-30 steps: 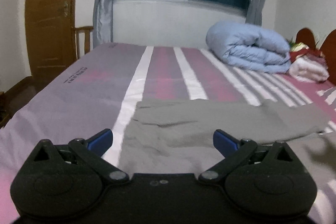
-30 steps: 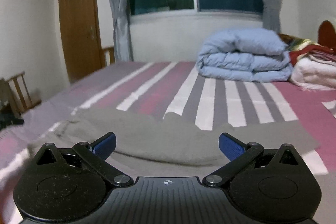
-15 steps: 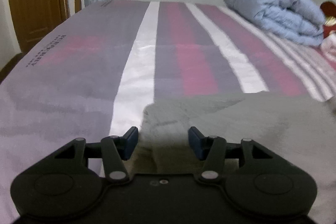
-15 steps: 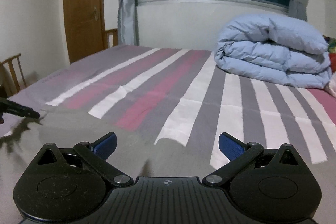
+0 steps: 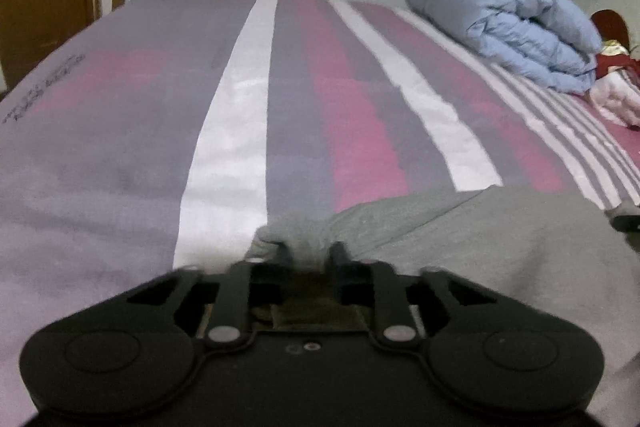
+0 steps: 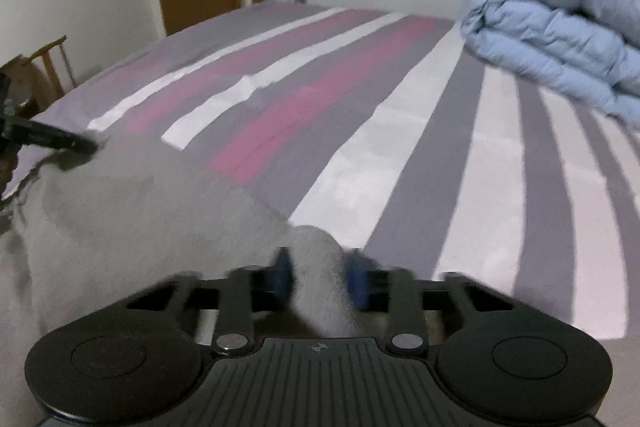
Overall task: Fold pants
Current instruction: 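Lower both grippers onto the grey sweatpants and pinch the fabric edge, then lift the held edge and fold it over the pants, then open both grippers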
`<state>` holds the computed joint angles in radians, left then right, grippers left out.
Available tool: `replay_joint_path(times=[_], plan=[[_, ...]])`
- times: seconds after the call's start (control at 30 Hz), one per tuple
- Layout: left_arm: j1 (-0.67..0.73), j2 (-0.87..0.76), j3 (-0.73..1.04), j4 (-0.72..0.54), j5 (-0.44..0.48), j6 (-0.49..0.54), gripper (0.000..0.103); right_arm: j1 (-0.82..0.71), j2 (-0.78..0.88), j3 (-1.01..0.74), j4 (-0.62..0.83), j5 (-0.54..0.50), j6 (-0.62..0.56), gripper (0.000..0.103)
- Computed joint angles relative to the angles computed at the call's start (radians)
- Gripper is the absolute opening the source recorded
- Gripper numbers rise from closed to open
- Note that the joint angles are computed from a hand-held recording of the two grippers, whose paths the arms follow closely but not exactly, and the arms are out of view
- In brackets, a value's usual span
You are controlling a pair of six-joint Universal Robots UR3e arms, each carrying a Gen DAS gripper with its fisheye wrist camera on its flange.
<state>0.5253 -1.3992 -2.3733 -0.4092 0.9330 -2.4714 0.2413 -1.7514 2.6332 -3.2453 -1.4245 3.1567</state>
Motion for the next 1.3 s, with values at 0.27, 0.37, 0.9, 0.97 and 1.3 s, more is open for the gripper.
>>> replay_joint_path(times=[0.27,0.37,0.9,0.97,1.3], plan=[[0.081,0.120,-0.052,-0.083,-0.066,0.078,0.006,0.054,-0.017,0.022,-0.045,-0.051,0.058,0.012],[0.128,0.162,-0.129,0.010,-0.078,0.133,0.018,0.067,-0.014,0.012,-0.045,-0.069,0.071,0.016],[0.122,-0.154,0.254,-0.542,-0.217,0.411,0.007,-0.128,-0.094,0.009,0.163,0.163,-0.076,0.026],[0.176,-0.088,0.195,-0.562,-0.281,0.456,0.007,-0.145,-0.121,0.007,0.212,0.194,-0.101,0.010],[0.475,0.259,0.335,-1.505,-0.417,1.027,0.007,0.169,-0.327,-0.098,0.289,-0.147,0.009,0.011]])
